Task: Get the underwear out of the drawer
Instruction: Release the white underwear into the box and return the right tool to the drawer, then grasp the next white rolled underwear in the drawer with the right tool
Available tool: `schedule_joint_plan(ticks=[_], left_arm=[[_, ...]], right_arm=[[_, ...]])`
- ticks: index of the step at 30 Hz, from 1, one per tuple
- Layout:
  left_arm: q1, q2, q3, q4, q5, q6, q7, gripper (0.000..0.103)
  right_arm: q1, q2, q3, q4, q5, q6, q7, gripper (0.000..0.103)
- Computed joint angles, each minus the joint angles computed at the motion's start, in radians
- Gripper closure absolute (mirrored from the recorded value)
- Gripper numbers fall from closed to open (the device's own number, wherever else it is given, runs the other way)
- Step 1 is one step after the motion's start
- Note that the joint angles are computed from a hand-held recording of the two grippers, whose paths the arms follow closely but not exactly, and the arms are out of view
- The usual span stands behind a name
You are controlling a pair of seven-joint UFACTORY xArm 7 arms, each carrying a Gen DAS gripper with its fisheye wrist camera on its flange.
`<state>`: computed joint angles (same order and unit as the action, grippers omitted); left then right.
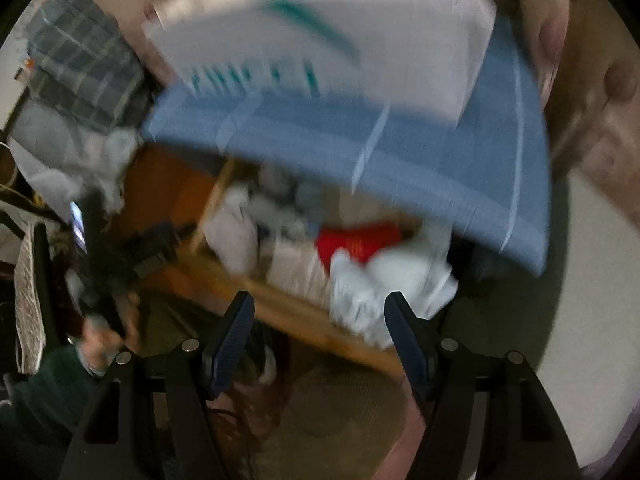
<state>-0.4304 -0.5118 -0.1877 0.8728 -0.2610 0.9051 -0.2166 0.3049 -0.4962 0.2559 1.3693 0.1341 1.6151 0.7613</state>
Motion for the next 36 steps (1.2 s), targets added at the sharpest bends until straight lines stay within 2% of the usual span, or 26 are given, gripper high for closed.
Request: schedule_joint_plan(ticks=[6, 10, 15, 20, 36], left_arm=[[-0.002, -0.006, 0.006, -0.007, -0.009, -0.009, 0.005, 0.045], [-0.003, -0.009, 0.008, -0.01, -0.013, -0.009, 0.01, 0.045], [-0.004, -0.006, 0.011, -0.009, -0.019, -0.008, 0.014, 0.045], [-0.003, 0.001, 0.011, -0.004, -0.024, -0.005, 0.015, 0.045], [-0.003, 0.013, 0.017, 0.007, -0.044, 0.007, 0.023, 0.045]], right_arm=[[0.008, -0.053, -0.031, -0.243, 0.083, -0.092, 0.017, 0.038], [-0.003, -0.058, -0.045, -0.317, 0.076, -0.135, 0.018, 0.038], [-0.009, -0.037, -0.055, -0.367, 0.058, -0.155, 0.003, 0.038], [-0.003, -0.024, -0.074, -0.419, 0.107, -0.219, -0.008, 0.038], [0.022, 0.127, -0.086, -0.415, 0.153, -0.308, -0.061, 0.037]])
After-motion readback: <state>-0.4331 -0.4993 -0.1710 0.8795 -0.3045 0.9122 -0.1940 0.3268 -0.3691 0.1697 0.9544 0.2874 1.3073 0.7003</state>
